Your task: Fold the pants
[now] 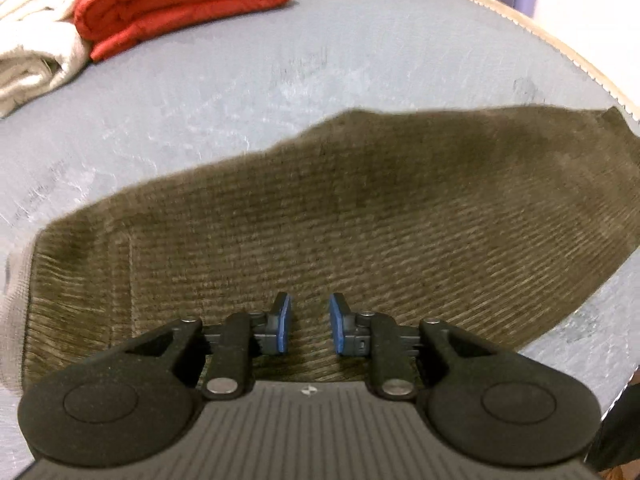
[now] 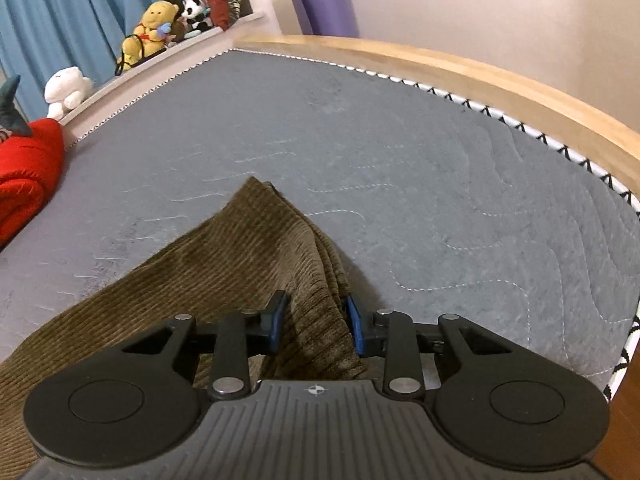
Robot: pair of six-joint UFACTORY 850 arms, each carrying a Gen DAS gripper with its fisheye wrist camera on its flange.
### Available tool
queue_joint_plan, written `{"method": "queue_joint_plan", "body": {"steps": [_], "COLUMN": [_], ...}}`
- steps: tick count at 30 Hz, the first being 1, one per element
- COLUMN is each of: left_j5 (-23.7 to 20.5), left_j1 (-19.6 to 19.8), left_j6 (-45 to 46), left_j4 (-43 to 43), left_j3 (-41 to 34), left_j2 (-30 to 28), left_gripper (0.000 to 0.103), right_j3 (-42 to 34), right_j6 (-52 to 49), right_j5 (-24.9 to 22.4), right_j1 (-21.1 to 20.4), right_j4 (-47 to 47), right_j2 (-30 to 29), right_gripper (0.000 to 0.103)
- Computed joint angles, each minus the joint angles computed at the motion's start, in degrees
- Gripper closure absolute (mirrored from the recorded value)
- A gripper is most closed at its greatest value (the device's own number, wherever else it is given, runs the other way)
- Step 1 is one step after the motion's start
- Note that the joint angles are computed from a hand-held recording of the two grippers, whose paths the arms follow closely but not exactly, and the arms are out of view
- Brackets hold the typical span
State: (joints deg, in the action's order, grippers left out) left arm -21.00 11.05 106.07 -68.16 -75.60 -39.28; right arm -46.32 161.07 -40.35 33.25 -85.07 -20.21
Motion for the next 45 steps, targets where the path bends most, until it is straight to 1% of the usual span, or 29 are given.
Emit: {"method": "queue_joint_plan", "body": {"steps": [3, 6, 7, 8, 10, 13, 14, 15, 16, 17, 19, 21, 22, 23, 25, 26, 27, 28, 30, 32, 33, 34, 36, 37, 39, 41, 42, 44, 45], "left_j5": [-0.21, -3.03, -4.96, -6.87, -10.11, -12.21, -12.85, -11.31, -8.22, -6.49, -6.79, -4.95, -4.27, -3.82, -3.27, -3.40, -4.05, -5.39, -8.12, -10.52, -11.59, -12.99, -16.13, -18.04, -21.32, -22.73, -22.12, -20.74, -20.45], "left_j1": [0.25, 0.54, 0.70, 0.87, 0.83, 0.20, 0.20, -0.19, -0.75, -0.89, -0.37, -0.41, -0.32, -0.25, -0.22, -0.01, 0.16, 0.35, 0.65, 0.81, 1.05, 1.05, 0.90, 0.78, 0.24, -0.55, -1.19, -2.17, -2.49], "left_j6": [2.60, -4.67, -4.70, -2.60, 5.17, 17.59, 18.72, 17.45, 13.78, 7.79, -4.21, -13.54, -14.65, -15.78, -19.57, -22.65, -27.43, -32.16, -37.47, -39.50, -39.60, -40.63, -41.99, -43.02, -44.90, -45.15, -45.47, -46.15, -46.47], "left_j4": [-5.14, -3.20, -5.13, -8.94, -18.68, -33.24, -35.27, -34.90, -32.14, -27.58, -19.12, -12.58, -12.23, -11.43, -7.35, -3.97, 0.97, 5.55, 10.42, 13.26, 13.68, 14.56, 15.28, 15.71, 16.67, 17.37, 17.99, 19.53, 20.10], "left_j3": [2.31, 3.54, 4.13, 4.92, 6.93, 8.85, 8.61, 7.61, 5.95, 3.84, -0.24, -4.19, -5.39, -6.53, -8.92, -10.16, -11.96, -13.96, -17.49, -19.91, -20.47, -21.52, -23.14, -24.13, -25.85, -26.34, -25.99, -26.21, -26.65], "left_j2": [3.27, 7.89, 9.81, 11.41, 14.23, 14.86, 13.99, 12.75, 11.06, 9.03, 5.56, 2.82, 1.97, 1.19, -0.59, -1.48, -2.79, -4.21, -6.94, -8.82, -9.47, -10.36, -12.02, -12.99, -14.80, -15.87, -15.86, -16.46, -16.92], "left_gripper": [0.079, 0.079, 0.077, 0.064, 0.050, 0.051, 0.051, 0.054, 0.060, 0.062, 0.062, 0.062, 0.062, 0.062, 0.061, 0.061, 0.061, 0.061, 0.061, 0.060, 0.060, 0.061, 0.061, 0.061, 0.061, 0.060, 0.060, 0.052, 0.051], "right_j3": [0.23, 0.37, 0.02, -0.61, -2.59, -8.77, -11.36, -14.86, -18.05, -20.98, -28.99, -37.94, -41.38, -45.19, -53.04, -57.42, -60.22, -61.18, -60.93, -58.58, -57.34, -56.04, -52.75, -51.13, -49.34, -48.16, -46.48, -42.99, -41.76], "right_j6": [0.74, 2.08, 2.09, 1.68, 0.98, -4.58, -7.47, -10.93, -13.60, -16.05, -22.11, -28.58, -31.04, -33.78, -42.03, -47.84, -53.13, -56.02, -54.60, -44.30, -38.31, -32.31, -26.46, -26.54, -31.78, -35.76, -34.18, -29.86, -29.27], "right_j5": [-0.18, -1.10, -1.63, -2.05, -3.48, -6.87, -8.02, -9.08, -9.48, -9.47, -8.66, -6.83, -5.42, -2.34, 9.14, 15.14, 21.14, 27.13, 33.65, 37.46, 36.52, 34.46, 28.54, 26.05, 20.96, 16.12, 15.18, 15.10, 15.24], "right_j1": [0.03, 0.60, 0.90, 1.04, 1.93, 4.16, 5.03, 6.17, 7.12, 7.91, 9.86, 12.12, 12.97, 13.66, 13.92, 14.18, 13.89, 13.10, 11.65, 9.52, 8.73, 8.23, 7.19, 6.61, 5.66, 5.11, 4.31, 3.20, 2.54], "right_j4": [-0.13, -0.16, 0.05, 0.37, 1.21, 3.03, 3.60, 3.91, 3.69, 3.35, 2.31, -0.56, -1.94, -3.25, -1.91, 2.18, 7.67, 11.72, 13.61, 6.74, 1.82, -3.01, -5.45, -3.08, 7.69, 18.02, 20.12, 21.97, 23.46], "right_j2": [0.63, 1.54, 1.75, 1.76, 1.63, 0.13, -0.81, -2.21, -3.52, -4.69, -8.63, -13.92, -16.11, -18.75, -24.04, -27.27, -29.42, -30.66, -31.07, -29.22, -28.04, -26.94, -24.81, -23.87, -23.21, -23.04, -22.37, -21.14, -20.76], "right_gripper": [0.070, 0.071, 0.071, 0.071, 0.072, 0.074, 0.074, 0.074, 0.075, 0.075, 0.076, 0.076, 0.076, 0.076, 0.075, 0.073, 0.075, 0.076, 0.072, 0.068, 0.066, 0.059, 0.055, 0.055, 0.054, 0.050, 0.048, 0.038, 0.037]}}
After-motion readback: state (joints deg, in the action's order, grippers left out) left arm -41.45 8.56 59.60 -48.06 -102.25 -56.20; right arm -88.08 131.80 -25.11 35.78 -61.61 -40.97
